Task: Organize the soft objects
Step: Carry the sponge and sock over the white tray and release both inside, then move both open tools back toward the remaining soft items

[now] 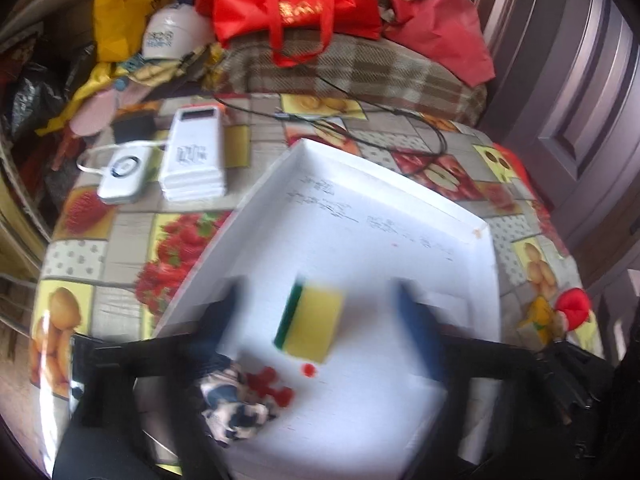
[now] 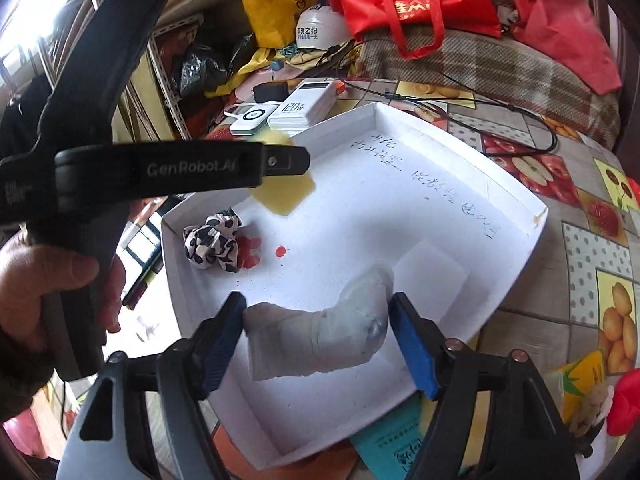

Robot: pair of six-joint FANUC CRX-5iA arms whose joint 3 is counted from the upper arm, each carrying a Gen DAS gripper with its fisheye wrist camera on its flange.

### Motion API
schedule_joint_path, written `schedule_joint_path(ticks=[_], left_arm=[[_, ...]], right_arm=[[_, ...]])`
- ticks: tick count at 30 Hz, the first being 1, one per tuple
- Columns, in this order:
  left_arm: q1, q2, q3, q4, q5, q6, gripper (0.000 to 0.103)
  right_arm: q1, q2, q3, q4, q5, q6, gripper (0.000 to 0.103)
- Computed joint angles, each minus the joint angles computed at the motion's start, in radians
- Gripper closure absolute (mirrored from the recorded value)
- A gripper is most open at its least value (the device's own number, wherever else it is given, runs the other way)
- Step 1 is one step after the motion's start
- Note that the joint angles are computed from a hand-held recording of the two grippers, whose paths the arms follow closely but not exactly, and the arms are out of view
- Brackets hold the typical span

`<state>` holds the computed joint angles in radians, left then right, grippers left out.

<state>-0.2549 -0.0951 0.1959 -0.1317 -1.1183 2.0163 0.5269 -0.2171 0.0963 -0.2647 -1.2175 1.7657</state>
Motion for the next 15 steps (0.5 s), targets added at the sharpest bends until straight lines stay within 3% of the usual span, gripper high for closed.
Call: schedule_joint_path(ticks=[4, 15], left_arm=[[-0.003, -0.044, -0.027, -0.050, 0.036, 0.062, 0.000], [-0.059, -0.084, 0.016, -0.104, 0.016, 0.094, 0.000]], right_arm=[[0.017, -0.018, -0.027, 0.022, 0.043, -0.001, 0.000], [0.023, -0.073, -0.052, 0.078, 0.082, -0.086, 0.000]])
